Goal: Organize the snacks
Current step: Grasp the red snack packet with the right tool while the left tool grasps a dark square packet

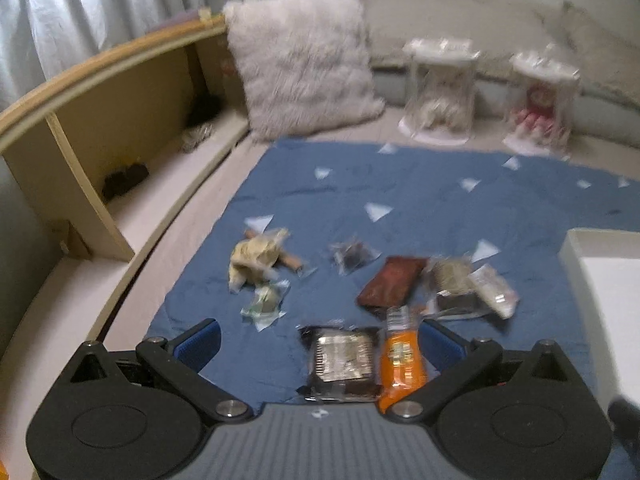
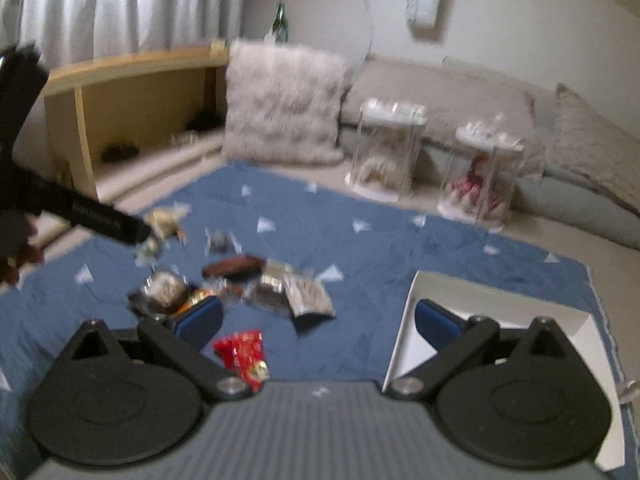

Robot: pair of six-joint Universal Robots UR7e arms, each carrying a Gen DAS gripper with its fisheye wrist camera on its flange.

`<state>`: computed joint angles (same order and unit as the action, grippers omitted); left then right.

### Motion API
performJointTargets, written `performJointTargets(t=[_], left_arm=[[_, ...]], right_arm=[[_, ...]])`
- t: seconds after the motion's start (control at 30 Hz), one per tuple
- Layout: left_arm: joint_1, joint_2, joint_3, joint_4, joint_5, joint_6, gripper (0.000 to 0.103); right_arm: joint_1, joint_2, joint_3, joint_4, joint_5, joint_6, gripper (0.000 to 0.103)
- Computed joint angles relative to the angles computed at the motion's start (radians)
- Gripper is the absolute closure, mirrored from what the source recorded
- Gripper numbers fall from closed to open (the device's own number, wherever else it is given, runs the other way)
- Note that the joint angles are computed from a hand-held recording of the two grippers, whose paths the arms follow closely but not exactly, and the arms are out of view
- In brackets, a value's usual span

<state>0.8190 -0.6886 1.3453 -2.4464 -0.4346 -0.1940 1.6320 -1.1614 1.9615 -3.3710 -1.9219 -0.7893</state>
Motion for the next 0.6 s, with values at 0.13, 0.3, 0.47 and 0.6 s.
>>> performJointTargets(t=[0.13,0.3,0.47,0.6], left_arm=[[0.041,0.020,-0.062,0.147,-0.003,-0.107,0.000],[0.074,0.033,-0.065,0.045,-0.043,-0.078,0.000],[0.098,0.057,-0.089,0.019,-0.098,-0.006,0.000],[0.113,0.068,-0.117,0.060,-0.137,0.025,0.000]], right_arm=[[-0.018,0.016,-0.059,0.185,-0.006,0.086,0.000],[-0.026,0.073,-0.135,0.281,-0.055,0.087,0.000],[-0.027,0.104,-0.202,0.403,-0.070,0.088,0.001],[-0.027,0.129,-0.248,0.502,-0.095,0.093,0.015]])
